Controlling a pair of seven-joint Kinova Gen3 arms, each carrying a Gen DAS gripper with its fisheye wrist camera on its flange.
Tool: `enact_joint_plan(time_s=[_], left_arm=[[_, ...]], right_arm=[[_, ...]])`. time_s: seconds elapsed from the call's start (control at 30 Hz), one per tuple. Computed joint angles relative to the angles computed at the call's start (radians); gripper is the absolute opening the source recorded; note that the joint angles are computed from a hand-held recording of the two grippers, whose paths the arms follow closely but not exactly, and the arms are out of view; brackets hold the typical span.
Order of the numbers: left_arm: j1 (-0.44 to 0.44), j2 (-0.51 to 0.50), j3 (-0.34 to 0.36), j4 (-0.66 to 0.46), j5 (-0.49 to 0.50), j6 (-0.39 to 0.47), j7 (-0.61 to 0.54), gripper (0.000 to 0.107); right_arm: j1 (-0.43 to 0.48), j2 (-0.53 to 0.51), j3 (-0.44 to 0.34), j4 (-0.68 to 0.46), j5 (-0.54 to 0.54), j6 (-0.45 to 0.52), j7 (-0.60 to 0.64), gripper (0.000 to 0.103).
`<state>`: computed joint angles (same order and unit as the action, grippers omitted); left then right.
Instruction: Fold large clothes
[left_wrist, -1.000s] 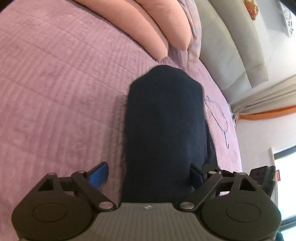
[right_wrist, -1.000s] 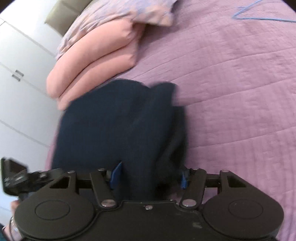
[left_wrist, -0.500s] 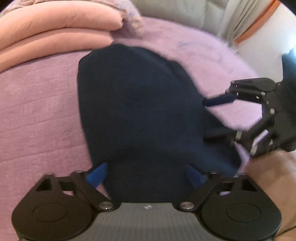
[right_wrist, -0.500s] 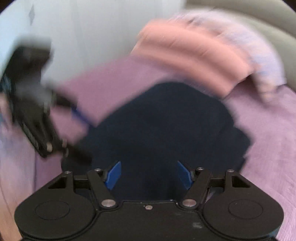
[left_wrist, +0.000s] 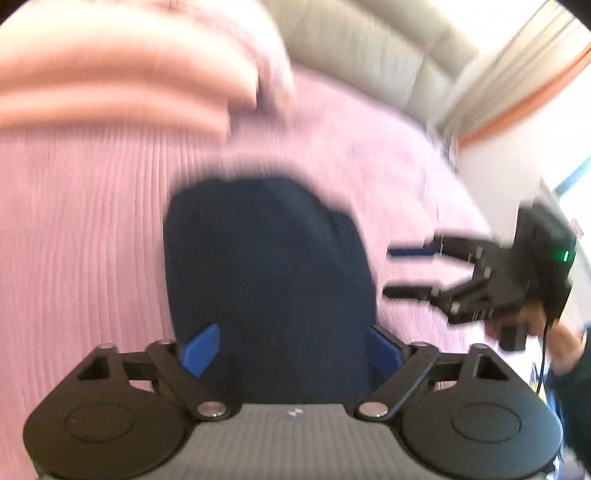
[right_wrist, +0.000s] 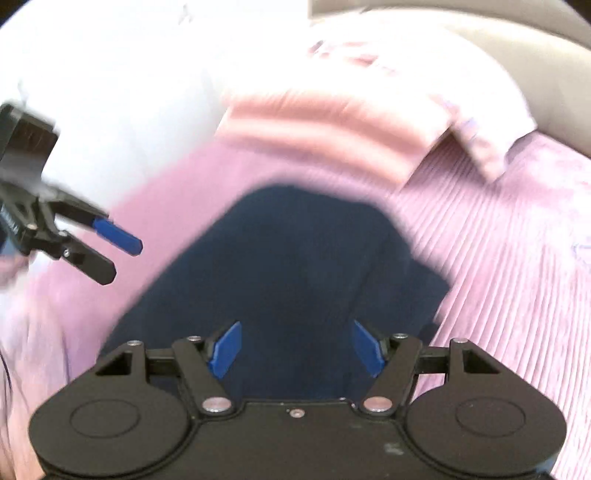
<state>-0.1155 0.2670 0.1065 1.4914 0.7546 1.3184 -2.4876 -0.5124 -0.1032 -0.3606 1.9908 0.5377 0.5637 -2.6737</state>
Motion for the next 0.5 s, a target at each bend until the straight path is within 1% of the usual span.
enact_joint_plan(time_s=[0.03,0.07,0.1,0.13,0.17,0.2,0.23,0.27,0.3,0.33,0.37,0.4,0.43,0.47,0.5], left_arm=[[0.027,0.024,-0.004,-0.030,0.022,-0.040,0.001,0.093],[0.054,0.054,0.004,-0.063,0.028,-0.081,0.016,0.093],[0.070,0.100,0.027,-0.104,0.018,-0.113,0.034,0.093],[0.093,0.146,0.038,-0.144,0.000,-0.137,0.068,0.092],[0.106,0.187,0.052,-0.173,-0.016,-0.145,0.093,0.092],[0.103,0.225,0.084,-0.186,-0.027,-0.159,0.103,0.099],[0.102,0.248,0.098,-0.184,-0.026,-0.190,0.097,0.100],[0.112,0.273,0.093,-0.196,-0.042,-0.222,0.103,0.100],[0.140,0.297,0.073,-0.224,-0.073,-0.237,0.125,0.097],[0.179,0.331,0.034,-0.270,-0.090,-0.236,0.164,0.092],[0.199,0.375,0.002,-0.309,-0.091,-0.219,0.205,0.095],[0.201,0.413,-0.011,-0.337,-0.076,-0.185,0.241,0.096],[0.185,0.436,-0.010,-0.346,-0.045,-0.158,0.260,0.096],[0.160,0.440,0.008,-0.342,-0.030,-0.147,0.264,0.096],[0.154,0.429,0.012,-0.329,-0.031,-0.152,0.251,0.097]], right_arm=[[0.000,0.024,0.034,-0.016,0.030,-0.008,0.006,0.079],[-0.004,0.067,0.050,-0.048,0.071,0.000,-0.005,0.079],[0.008,0.102,0.061,-0.066,0.097,0.008,-0.026,0.079],[0.002,0.133,0.088,-0.079,0.106,0.000,-0.041,0.079],[0.014,0.166,0.103,-0.086,0.099,-0.024,-0.040,0.079],[0.045,0.210,0.106,-0.093,0.076,-0.057,-0.023,0.079],[0.075,0.235,0.108,-0.089,0.037,-0.095,0.011,0.080],[0.096,0.247,0.115,-0.069,-0.004,-0.136,0.043,0.081],[0.127,0.240,0.111,-0.034,-0.044,-0.176,0.058,0.082],[0.142,0.240,0.127,-0.010,-0.085,-0.217,0.061,0.085],[0.139,0.238,0.146,0.014,-0.113,-0.258,0.050,0.087],[0.120,0.234,0.184,0.043,-0.124,-0.298,0.034,0.089],[0.119,0.229,0.203,0.074,-0.140,-0.330,0.034,0.094],[0.105,0.216,0.219,0.091,-0.144,-0.346,0.026,0.094],[0.073,0.207,0.251,0.098,-0.138,-0.345,0.021,0.094]])
